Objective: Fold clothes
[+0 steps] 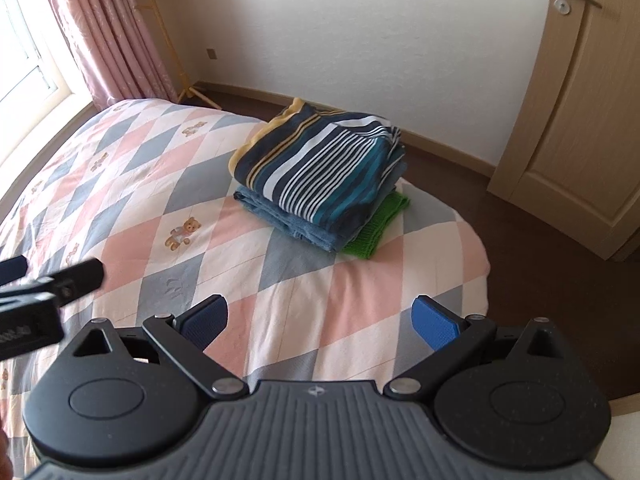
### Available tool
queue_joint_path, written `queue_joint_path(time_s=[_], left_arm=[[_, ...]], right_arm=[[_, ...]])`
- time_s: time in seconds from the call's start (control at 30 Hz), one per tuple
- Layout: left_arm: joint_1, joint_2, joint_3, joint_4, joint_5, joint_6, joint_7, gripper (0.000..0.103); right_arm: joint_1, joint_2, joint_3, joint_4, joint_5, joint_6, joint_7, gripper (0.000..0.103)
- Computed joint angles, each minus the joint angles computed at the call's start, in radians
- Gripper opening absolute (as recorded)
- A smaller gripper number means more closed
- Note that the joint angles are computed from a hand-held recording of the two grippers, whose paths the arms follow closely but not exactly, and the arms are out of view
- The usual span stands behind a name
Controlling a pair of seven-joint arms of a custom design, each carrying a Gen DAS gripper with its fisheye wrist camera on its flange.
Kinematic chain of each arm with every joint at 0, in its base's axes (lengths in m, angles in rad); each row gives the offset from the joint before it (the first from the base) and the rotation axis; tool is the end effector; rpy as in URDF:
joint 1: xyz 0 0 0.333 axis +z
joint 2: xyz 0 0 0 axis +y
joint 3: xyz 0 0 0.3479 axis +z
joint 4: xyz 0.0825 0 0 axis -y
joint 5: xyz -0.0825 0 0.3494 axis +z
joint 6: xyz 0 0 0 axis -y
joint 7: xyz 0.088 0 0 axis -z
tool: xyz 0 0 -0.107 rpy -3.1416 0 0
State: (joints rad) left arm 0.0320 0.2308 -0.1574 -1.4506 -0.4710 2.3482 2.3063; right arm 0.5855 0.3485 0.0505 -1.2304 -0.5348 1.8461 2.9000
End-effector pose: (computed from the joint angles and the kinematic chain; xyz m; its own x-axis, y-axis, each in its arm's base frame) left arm 0.6467 -0.0733 0.6700 -0.5867 -0.8098 0.0004 -0.5629 0.4074 -0.7191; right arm 0.5587 0.3533 0.6421 -0.5537 -0.8262 -0.1038 -0.6691 0.5157 -0.5351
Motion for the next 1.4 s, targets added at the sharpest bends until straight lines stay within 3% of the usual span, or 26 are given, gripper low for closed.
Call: queue_joint_path(time_s=[0.1,0.3,0.43,0.73,1.03,1.4], left_arm=[[0.003,-0.026,-0.001,-0.021,-0.020,0.032,0.020,0.102],[-0.008,-0.008,0.003,0.038,0.008,-0.035,-0.033,0.102],[-0.031,0.000,0.000,0.036,0.055,-0.041,-0.050,0.102],[-0.095,0.071,-0.002,0.125,0.177,-0.111,-0.190,0.102],[-0.141,0.151,0.015,0.215,0.301,-0.098,-0.328,0.102],[-0.184,0.329,0.025,0.483,0.399,-0.249,-0.432,0.102]], right_arm=[[0.011,-0.016,-0.005,-0.021,-0.026,0.003,0.033,0.101],[0.001,-0.084,0.003,-0.128,-0.069,0.049,0.156,0.101],[-0.047,-0.144,0.018,-0.226,-0.029,0.132,0.196,0.101],[-0.114,-0.146,0.033,-0.236,0.058,0.132,0.068,0.101],[-0.156,-0.104,0.015,-0.206,0.093,0.181,-0.072,0.101],[-0.203,-0.032,-0.007,-0.171,0.173,0.206,-0.233,0.101]])
